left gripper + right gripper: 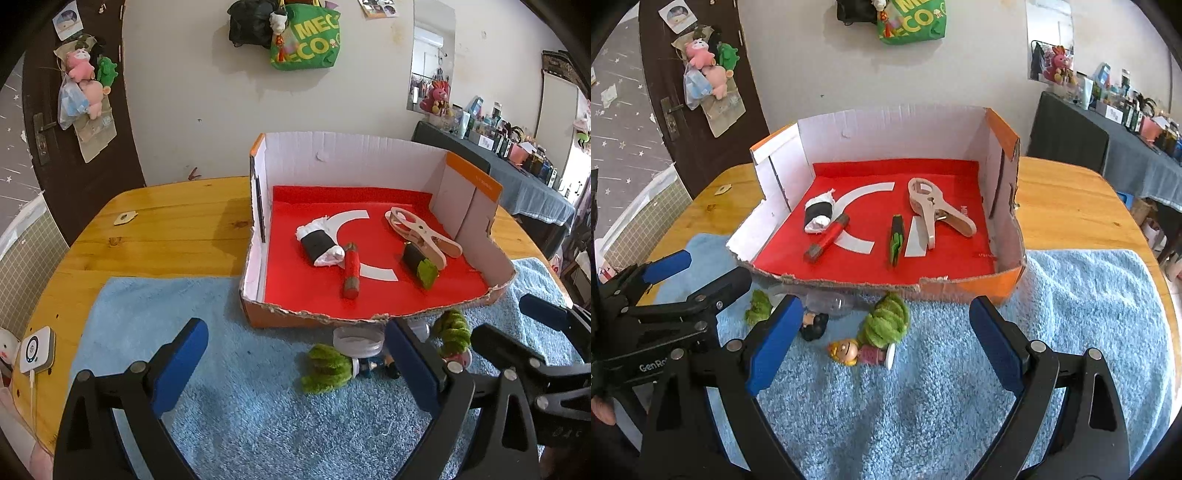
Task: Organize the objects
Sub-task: 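Withdraw both grippers from the box back over the towel, then move left gripper to green yarn ball while right gripper approaches blonde doll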
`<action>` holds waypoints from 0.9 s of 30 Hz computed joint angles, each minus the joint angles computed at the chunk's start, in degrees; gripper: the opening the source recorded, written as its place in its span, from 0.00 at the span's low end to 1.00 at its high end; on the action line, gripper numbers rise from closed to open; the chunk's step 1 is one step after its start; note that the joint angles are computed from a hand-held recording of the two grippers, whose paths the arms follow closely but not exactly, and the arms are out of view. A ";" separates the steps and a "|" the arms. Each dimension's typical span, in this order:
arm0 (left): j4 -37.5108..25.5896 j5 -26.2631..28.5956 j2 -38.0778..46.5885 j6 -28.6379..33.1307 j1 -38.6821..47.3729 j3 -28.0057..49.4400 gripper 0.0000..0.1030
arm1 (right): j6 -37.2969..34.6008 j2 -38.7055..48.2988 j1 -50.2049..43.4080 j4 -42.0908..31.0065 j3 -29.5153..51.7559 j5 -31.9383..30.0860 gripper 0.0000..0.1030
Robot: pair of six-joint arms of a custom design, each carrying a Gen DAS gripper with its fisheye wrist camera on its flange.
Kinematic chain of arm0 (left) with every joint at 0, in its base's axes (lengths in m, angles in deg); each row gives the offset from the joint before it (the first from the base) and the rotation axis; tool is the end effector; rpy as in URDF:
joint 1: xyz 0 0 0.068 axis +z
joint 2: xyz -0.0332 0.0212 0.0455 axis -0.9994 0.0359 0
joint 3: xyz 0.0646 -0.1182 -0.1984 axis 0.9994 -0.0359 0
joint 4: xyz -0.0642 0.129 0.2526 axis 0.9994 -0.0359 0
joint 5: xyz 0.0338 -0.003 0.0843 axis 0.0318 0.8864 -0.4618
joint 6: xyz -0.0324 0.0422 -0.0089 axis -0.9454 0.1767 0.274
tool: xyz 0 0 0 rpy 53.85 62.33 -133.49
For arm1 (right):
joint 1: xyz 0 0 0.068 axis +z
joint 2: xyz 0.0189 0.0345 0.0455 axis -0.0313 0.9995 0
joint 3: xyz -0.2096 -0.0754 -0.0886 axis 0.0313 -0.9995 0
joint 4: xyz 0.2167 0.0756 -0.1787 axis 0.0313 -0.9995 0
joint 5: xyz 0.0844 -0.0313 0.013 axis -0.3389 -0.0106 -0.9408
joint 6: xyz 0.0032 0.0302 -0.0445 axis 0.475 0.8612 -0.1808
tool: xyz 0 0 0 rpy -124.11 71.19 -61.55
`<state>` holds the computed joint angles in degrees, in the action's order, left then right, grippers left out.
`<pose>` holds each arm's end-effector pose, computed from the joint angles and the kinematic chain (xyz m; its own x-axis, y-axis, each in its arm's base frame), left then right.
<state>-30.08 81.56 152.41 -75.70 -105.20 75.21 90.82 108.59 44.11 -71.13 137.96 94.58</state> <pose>0.3636 -0.1191 0.1986 -0.6051 0.3415 -0.7192 0.5006 0.8656 -0.0101 0.2456 0.2227 0.2041 -0.6430 0.3134 -0.6988 0.3208 0.9388 0.1257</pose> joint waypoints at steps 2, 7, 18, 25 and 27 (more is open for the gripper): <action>-0.06 -0.06 0.18 -0.11 -0.12 -0.04 0.95 | 0.41 -0.07 0.38 -0.18 -0.24 -0.14 0.90; 0.01 -0.27 0.17 -0.14 -0.31 -0.72 0.95 | 1.45 0.06 0.95 -0.42 -0.85 -0.60 0.90; 0.07 0.63 0.26 -0.04 -0.17 -2.35 0.95 | 3.29 0.71 1.73 -0.17 -2.20 -1.68 0.90; 0.26 2.71 0.51 0.57 0.60 -3.70 0.89 | 4.17 1.14 2.03 0.02 -3.01 -2.27 0.90; -0.18 3.51 0.88 0.67 0.84 -3.57 0.84 | 4.21 1.25 2.06 0.13 -3.16 -2.43 0.90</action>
